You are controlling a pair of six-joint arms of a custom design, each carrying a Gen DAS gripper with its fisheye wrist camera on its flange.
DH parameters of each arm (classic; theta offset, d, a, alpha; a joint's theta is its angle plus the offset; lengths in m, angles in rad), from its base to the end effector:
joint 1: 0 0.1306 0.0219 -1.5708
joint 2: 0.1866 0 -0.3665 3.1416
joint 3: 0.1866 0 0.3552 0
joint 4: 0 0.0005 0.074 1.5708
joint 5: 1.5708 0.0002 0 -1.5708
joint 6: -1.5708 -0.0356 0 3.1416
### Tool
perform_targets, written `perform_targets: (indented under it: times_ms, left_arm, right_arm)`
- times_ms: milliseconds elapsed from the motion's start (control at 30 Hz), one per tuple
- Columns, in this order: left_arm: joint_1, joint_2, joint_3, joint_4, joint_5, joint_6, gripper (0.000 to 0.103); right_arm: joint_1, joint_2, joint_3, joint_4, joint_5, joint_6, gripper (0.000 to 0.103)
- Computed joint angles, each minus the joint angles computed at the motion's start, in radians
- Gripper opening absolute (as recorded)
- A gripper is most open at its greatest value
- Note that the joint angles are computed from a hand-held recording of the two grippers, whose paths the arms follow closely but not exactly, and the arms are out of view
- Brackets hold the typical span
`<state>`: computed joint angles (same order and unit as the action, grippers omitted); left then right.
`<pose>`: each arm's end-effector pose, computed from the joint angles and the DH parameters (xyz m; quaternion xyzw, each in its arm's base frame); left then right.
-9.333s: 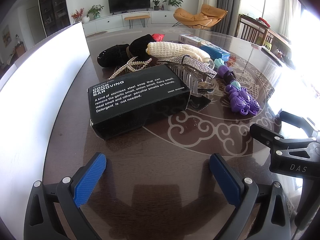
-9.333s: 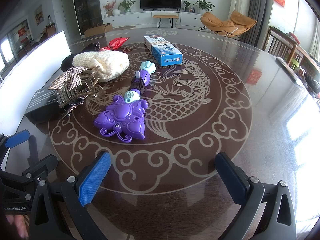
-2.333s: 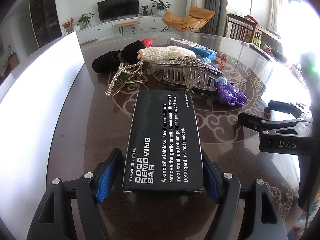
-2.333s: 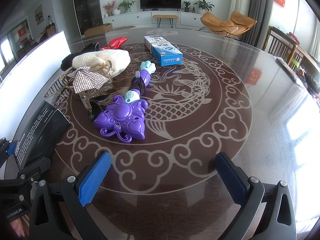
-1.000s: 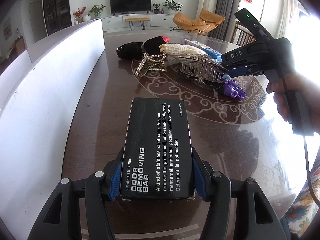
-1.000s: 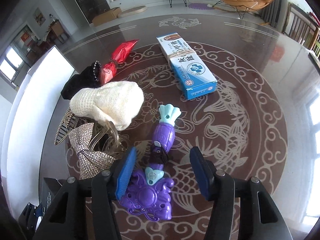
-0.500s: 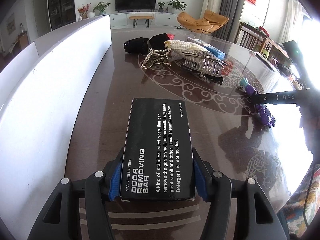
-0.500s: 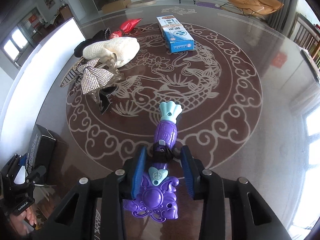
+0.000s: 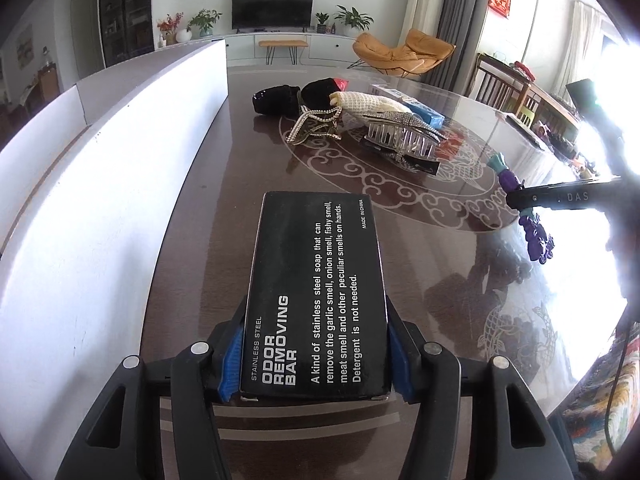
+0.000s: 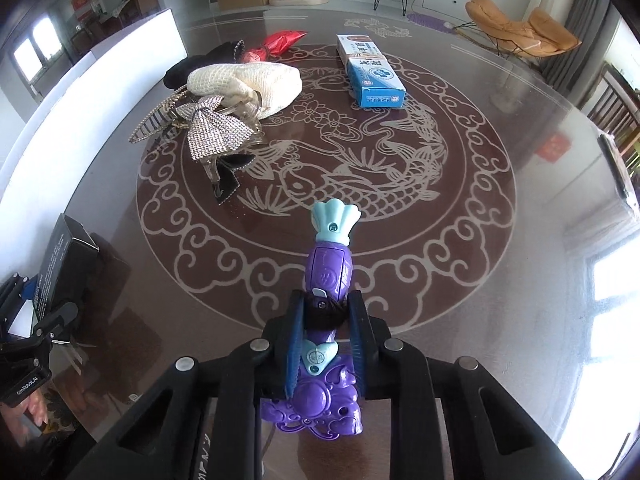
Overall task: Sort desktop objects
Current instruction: 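Carry black box and purple toy into the cork-floored bin and open both grippers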
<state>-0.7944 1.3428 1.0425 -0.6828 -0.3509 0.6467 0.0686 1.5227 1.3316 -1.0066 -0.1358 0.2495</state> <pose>0.2925 -0.2810 0.3022 0.0191 0.9436 -0.0626 0.3245 0.4595 0.0359 0.3243 -0.1677 0.9660 0.0497 0.1903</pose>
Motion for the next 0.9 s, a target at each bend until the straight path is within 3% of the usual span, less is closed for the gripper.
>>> perform_targets:
  times_ms: [133, 267, 467, 667, 800, 900]
  left_arm:
    - [-0.022, -0.059, 0.006, 0.009, -0.036, -0.002, 0.058]
    - [-0.036, -0.138, 0.015, -0.009, -0.079, 0.005, 0.058]
    - [0.012, -0.322, -0.009, -0.095, -0.148, 0.013, 0.058]
    - [0.231, -0.462, -0.041, -0.216, -0.155, -0.036, 0.058]
    - [0.440, -0.490, -0.080, -0.249, -0.057, -0.089, 0.058]
    - [0.543, -0.471, -0.101, -0.264, 0.015, -0.115, 0.058]
  right_arm:
    - [-0.016, -0.072, -0.012, -0.001, -0.078, -0.013, 0.022]
    - [0.022, -0.112, 0.017, -0.001, -0.118, -0.031, 0.022]
    - [0.172, -0.145, 0.093, 0.010, -0.198, -0.089, 0.022]
    - [0.392, -0.081, 0.234, 0.024, -0.267, -0.161, 0.022]
    - [0.528, -0.006, 0.337, 0.050, -0.278, -0.197, 0.022]
    - [0.605, 0.057, 0.389, 0.062, -0.294, -0.229, 0.022]
